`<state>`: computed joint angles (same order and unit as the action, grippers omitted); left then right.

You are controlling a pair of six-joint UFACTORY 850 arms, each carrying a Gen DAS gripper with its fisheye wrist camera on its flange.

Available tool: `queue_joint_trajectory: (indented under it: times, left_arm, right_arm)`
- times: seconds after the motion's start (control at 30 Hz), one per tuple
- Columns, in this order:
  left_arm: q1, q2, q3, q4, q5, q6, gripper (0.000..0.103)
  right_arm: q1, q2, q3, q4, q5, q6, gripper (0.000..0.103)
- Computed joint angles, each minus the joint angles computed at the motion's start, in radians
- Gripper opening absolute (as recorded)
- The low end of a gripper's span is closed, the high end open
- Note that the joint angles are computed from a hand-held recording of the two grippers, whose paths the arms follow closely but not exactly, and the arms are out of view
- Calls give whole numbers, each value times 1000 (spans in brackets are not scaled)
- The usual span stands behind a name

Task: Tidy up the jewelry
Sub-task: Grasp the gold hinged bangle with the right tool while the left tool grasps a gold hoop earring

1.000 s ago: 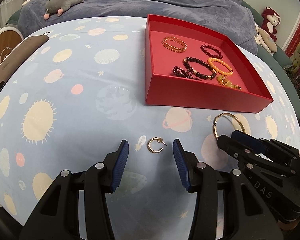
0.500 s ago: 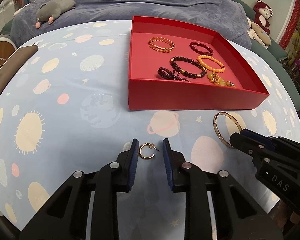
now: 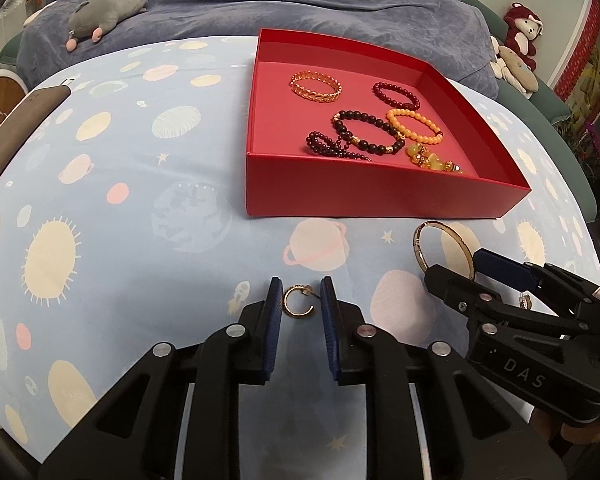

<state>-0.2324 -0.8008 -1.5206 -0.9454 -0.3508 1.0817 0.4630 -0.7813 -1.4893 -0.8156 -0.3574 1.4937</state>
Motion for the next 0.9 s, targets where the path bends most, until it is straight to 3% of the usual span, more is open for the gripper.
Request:
queue_joint_trajectory:
  times: [0.37,0.67,0.9]
  left_arm:
    - [1,-4,-3,-10,-4,3,19]
    - [1,-5,-5,-8,-9,0,19]
    - [1,6,6,-43,-21,33,19]
  right_arm:
    - [5,-30,-39,-61,-55,5,59]
    - [0,-14,-18,-38,-25,-27,56]
    - [9,43,69,-75,9,81,56]
